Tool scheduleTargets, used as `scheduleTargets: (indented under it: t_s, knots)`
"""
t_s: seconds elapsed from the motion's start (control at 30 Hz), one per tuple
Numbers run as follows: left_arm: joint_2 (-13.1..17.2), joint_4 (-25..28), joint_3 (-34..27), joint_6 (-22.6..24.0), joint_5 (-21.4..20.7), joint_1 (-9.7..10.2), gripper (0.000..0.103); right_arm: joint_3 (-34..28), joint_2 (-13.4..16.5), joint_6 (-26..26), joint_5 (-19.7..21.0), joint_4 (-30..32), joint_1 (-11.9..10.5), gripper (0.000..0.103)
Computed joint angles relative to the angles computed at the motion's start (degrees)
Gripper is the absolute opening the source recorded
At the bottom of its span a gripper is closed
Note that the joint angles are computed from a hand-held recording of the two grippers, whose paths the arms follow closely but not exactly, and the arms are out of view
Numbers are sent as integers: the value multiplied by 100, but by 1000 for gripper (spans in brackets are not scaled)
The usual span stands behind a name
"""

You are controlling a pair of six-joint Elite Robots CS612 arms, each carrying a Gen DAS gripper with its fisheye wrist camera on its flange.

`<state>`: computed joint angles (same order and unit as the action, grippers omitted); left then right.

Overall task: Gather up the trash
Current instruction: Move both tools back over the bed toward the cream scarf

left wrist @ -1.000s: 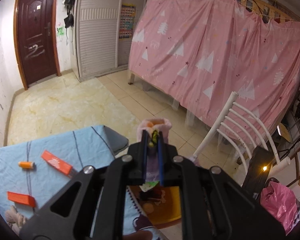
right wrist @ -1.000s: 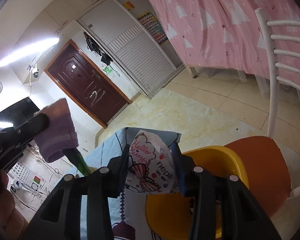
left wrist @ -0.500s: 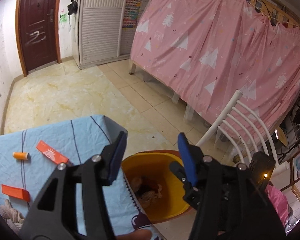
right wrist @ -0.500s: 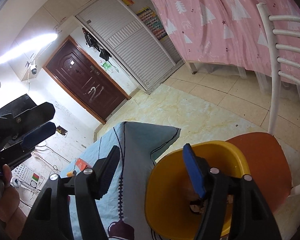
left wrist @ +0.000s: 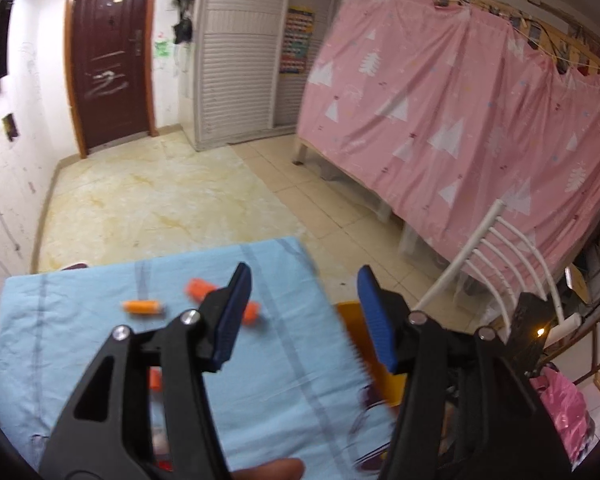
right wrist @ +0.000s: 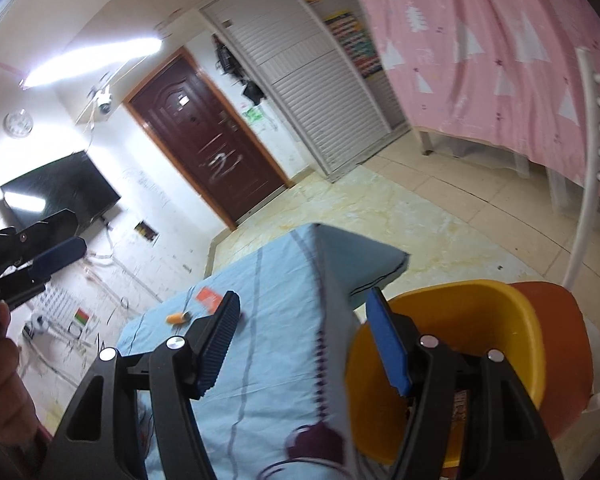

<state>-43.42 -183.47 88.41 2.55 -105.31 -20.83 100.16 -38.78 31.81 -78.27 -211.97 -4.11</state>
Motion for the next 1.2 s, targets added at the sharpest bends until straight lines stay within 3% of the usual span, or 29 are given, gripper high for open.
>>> scheduleTargets:
  t_s: [0.27,0.53,0.67,0.87,1.2]
  knots:
    - [-7,38,77,-141,291,456,56,-374,66,-384,229,507,294,59]
    - [57,193,166,-215,68,794,56,-736,111,-753,336,1066,580,59]
    - [70,380,258,-58,31,912,66,-900,140,-894,327,1351,682,59]
    - [175,752,252,145,84,1014,68,-1021,164,-1042,527,1622,816,59]
    - [444,1508,-46,235,-380,1126,79,-639,-30,-1626,1020,1751,1040,60]
